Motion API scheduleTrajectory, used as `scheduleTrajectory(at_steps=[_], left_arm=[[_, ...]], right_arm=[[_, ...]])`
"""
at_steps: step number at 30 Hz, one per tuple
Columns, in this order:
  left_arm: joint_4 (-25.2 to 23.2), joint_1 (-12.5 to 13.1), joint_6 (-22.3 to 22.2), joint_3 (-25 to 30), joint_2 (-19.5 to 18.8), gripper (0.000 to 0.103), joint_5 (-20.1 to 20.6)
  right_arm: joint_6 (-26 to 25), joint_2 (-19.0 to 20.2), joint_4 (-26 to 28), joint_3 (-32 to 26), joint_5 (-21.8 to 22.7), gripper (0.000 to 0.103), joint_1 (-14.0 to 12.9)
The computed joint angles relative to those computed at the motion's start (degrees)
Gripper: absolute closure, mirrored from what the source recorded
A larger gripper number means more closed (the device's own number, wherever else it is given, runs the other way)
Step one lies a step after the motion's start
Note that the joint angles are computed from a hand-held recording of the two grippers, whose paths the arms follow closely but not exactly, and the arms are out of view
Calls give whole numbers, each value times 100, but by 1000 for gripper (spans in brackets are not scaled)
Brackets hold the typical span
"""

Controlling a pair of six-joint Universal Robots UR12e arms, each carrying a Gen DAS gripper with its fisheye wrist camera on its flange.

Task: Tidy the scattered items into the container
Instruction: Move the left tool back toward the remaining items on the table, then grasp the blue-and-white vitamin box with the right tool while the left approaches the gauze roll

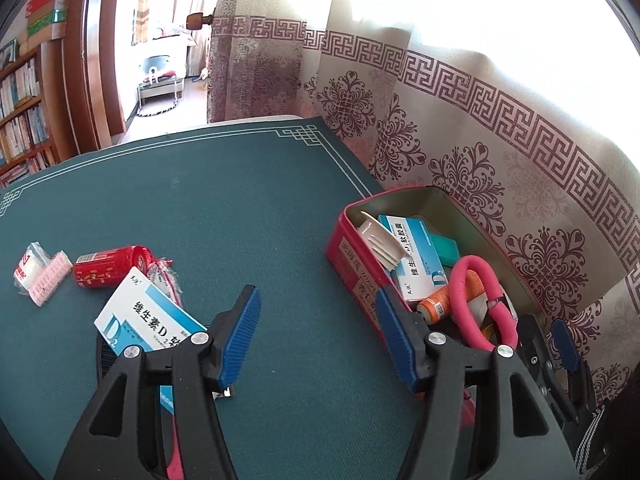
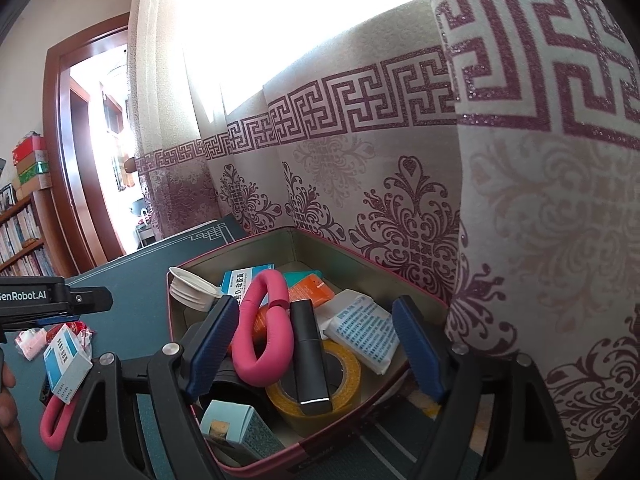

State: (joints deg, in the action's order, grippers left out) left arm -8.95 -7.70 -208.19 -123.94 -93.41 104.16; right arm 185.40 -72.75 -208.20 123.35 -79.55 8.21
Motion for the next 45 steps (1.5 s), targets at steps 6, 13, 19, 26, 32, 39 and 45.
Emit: scheduleTrajectory(at_steps=[6,13,19,26,32,39,45], left_arm=[[-113,298,-271,-358,378,40,-36],[-83,752,-566,-850,859,40,79],[-213,1199,-648,-1174,1259,40,209],[-413,1784,-616,-1487,1621,40,228],[-458,2271,-670,-1650,1747,40,180],[-499,2420,-364,-1478,1427,40,273],[-402,2511,-289,-1413,1189,40,236]], right_arm=[[-4,8,-29,-5,-193,20,42],[-133,23,-42,-25,-525,20,143],[-314,35,-23,-48,-812,20,248],[-609,61,-153,-67,-1127,20,391],[-932,-30,-289,4,-1006,20,492],[-1249,-253,-138,104,-434,20,605],[-1492,-413,305,143,78,19,658]])
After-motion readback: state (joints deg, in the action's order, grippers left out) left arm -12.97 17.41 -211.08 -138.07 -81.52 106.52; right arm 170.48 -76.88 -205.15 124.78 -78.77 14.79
